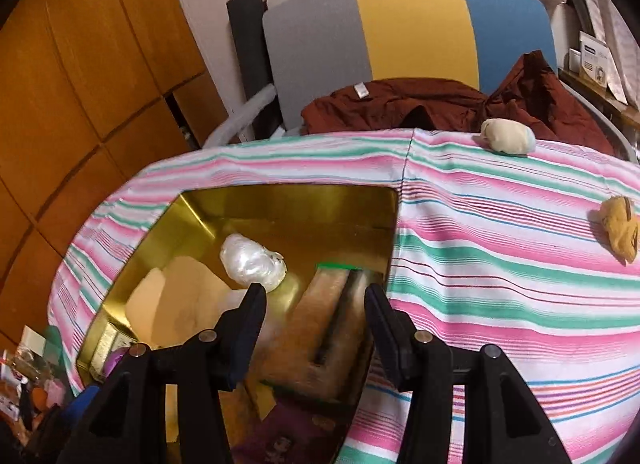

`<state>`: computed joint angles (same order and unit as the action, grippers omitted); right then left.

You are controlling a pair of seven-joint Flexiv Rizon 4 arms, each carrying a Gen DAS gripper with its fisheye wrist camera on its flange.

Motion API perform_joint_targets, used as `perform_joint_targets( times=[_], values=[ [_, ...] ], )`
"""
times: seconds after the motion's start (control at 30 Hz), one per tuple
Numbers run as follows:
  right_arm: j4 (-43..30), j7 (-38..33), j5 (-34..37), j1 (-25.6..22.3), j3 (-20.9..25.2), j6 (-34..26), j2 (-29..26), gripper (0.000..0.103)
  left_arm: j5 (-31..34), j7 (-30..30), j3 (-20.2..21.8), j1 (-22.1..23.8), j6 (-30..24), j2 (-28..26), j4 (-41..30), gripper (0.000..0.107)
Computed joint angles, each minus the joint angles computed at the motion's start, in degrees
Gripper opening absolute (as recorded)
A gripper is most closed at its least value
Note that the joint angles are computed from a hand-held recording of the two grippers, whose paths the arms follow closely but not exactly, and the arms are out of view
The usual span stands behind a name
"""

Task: Organize objects
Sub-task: 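Lower the purple packet with left and cracker packet with right into the tin, opening both, then grasp the yellow knitted sock with the right gripper and lift it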

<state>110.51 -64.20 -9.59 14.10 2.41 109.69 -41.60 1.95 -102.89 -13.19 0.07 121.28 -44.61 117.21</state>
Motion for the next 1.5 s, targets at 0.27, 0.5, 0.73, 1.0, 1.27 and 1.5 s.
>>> perform_joint_targets(
  times=[0.27,0.5,0.73,1.0,1.27,1.5],
  values=[
    [5.0,-0.1,1.9,-3.1,1.1,9.0,1.3,0.052,1.2,0.5,-0.8,-0.1,0.0,-0.3,-0.2,0.1],
    [7.8,0.3,4.1,-4.0,-1.2,9.7,2.0,0.052,3.1,1.2,-2.4,0.3,-0.4,-0.7,-0.3,0.102],
    [9.4,-1.3,5.4,-4.5,-4.2,6.8,0.9,0.052,4.5,3.2,-2.2,-1.3,0.7,-0.6,0.0,0.103],
    [7.9,-1.9,10.6,-5.2,-9.6,4.7,-1.3,0.054,4.4,6.4,-2.5,-3.4,-1.6,0.1,-0.9,0.103],
    [-1.8,-0.8,14.8,-3.0,-19.5,2.4,-5.4,0.07,2.9,10.0,-2.1,-6.6,-3.9,0.9,-2.5,0.103],
    [-12.0,-0.3,11.9,-4.2,-22.8,-4.5,-11.0,0.071,0.3,13.7,-0.9,-9.6,-7.3,1.4,-3.9,0.103]
  ],
)
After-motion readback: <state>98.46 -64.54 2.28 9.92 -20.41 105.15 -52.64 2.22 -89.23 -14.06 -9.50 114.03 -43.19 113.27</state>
